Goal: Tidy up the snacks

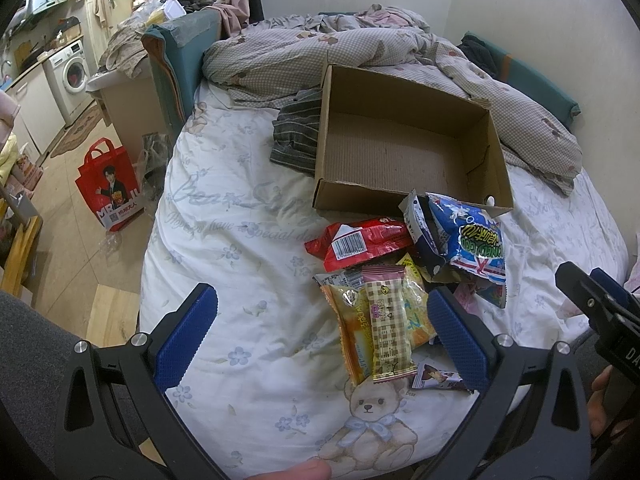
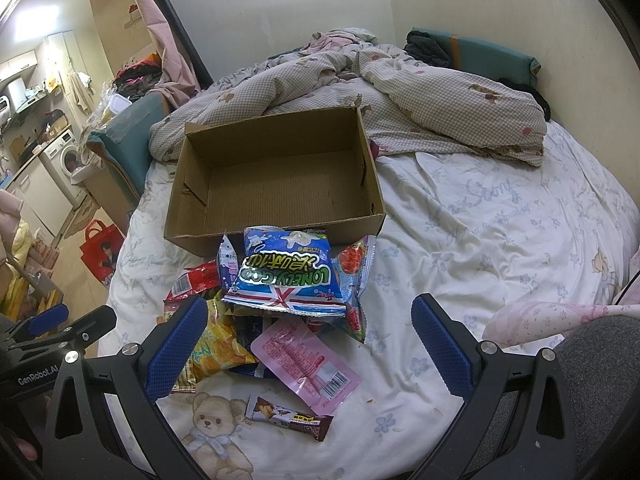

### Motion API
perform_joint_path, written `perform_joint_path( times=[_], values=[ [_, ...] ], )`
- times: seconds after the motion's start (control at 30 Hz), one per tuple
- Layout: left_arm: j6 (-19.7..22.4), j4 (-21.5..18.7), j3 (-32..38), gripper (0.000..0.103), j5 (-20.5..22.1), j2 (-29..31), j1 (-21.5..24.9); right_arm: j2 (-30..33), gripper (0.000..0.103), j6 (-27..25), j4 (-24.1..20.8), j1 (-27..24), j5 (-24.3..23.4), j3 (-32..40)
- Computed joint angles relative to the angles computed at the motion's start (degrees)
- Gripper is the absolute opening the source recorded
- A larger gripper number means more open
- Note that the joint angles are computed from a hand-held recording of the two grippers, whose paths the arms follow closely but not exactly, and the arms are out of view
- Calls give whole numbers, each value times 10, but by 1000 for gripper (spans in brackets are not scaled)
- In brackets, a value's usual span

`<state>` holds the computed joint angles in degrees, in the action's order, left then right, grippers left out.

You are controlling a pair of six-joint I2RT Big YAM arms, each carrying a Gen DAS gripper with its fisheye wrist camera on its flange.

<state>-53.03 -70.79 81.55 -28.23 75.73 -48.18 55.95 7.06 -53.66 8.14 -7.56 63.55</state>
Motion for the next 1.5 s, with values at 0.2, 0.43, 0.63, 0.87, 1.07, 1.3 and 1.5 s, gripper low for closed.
perform_joint_path(
  times=[0.2,0.43,0.63,0.87,1.07,1.3,1.5],
  values=[
    [0,0,0,103,0,0,0,0,103,0,-2,0,0,1],
    [1,-2,1,103,1,0,0,0,103,0,-1,-1,0,1],
    [4,2,-8,103,16,-4,5,1,103,-1,-4,-3,-5,2],
    [7,-37,10,103,131,19,59,75,103,-10,-103,-48,-126,68],
    [-4,-27,13,102,219,38,94,153,103,-22,-184,-77,-184,128],
    [37,-25,60,59,246,98,53,182,103,-36,-190,-80,-154,147],
    [36,-47,73,23,241,129,44,182,103,-39,-192,-87,-157,138]
  ],
)
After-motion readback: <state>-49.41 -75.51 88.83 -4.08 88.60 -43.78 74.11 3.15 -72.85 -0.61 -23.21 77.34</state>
